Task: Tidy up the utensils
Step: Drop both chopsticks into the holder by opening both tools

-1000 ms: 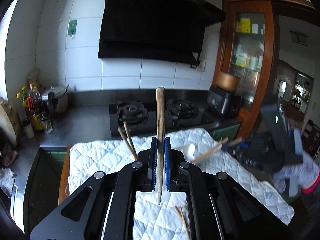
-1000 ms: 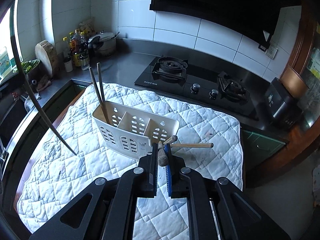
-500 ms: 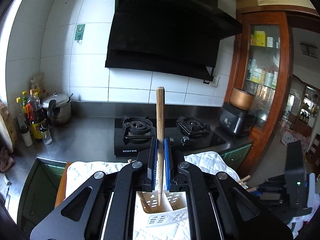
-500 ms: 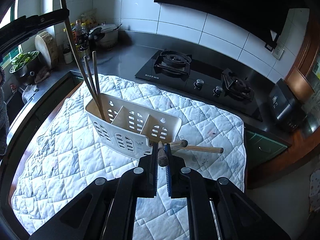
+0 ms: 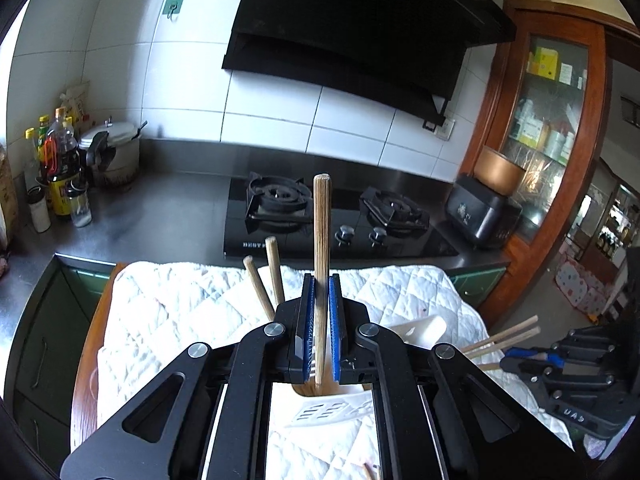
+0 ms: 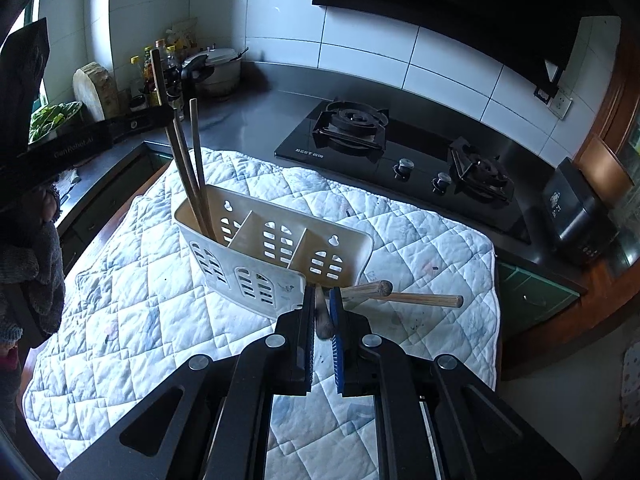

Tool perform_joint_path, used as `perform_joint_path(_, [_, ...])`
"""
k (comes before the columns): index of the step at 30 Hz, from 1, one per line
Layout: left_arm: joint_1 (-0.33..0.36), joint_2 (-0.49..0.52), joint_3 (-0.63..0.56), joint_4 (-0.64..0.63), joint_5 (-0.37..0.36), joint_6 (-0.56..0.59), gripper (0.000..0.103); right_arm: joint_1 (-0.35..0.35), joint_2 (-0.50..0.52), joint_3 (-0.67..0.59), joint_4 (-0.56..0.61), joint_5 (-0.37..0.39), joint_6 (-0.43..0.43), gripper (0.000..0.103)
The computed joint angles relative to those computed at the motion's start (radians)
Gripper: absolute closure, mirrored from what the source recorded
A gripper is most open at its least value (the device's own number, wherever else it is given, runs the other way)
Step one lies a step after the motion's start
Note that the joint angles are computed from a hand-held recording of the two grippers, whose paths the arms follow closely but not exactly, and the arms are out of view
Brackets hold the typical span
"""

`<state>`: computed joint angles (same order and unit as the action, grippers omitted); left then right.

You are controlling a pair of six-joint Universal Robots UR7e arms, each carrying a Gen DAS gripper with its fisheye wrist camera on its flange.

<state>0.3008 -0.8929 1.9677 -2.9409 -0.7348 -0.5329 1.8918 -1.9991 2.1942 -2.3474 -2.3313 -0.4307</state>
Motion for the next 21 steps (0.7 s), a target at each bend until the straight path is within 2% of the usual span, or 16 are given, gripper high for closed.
perform_joint_path(3, [0.006,0.002,0.002,0.024,-0.012,-0.020,0.097,0.006,-0.006,0.002,-0.012,0.006,-0.005,0.093])
perform_joint_path(5, [0.006,0.001,0.007,0.027,-0.011,-0.031,0.094,0.011,-0.010,0.000,-0.019,0.007,-0.004,0.079])
perform_joint_path(10, [-0.012,-0.009,0.017,0.051,-0.002,-0.021,0.094,0.027,-0.040,0.003,-0.039,0.019,0.000,0.070])
perform_joint_path(13, [-0.034,-0.026,0.033,0.070,0.011,-0.035,0.092,0.048,-0.073,0.018,-0.046,0.016,0.010,0.069])
perform_joint_path(15, [-0.050,-0.046,0.051,0.087,0.017,-0.060,0.087,0.069,-0.102,0.035,-0.048,0.010,0.017,0.065])
perform_joint_path(16, [-0.059,-0.057,0.061,0.095,0.022,-0.073,0.078,0.082,-0.116,0.045,-0.049,0.003,0.020,0.064])
perform_joint_path(17, [-0.071,-0.069,0.076,0.098,0.028,-0.084,0.074,0.096,-0.131,0.057,-0.044,-0.004,0.024,0.064])
perform_joint_path(21, [-0.121,-0.124,0.138,0.136,0.037,-0.150,0.073,0.153,-0.195,0.111,-0.020,-0.040,0.053,0.062])
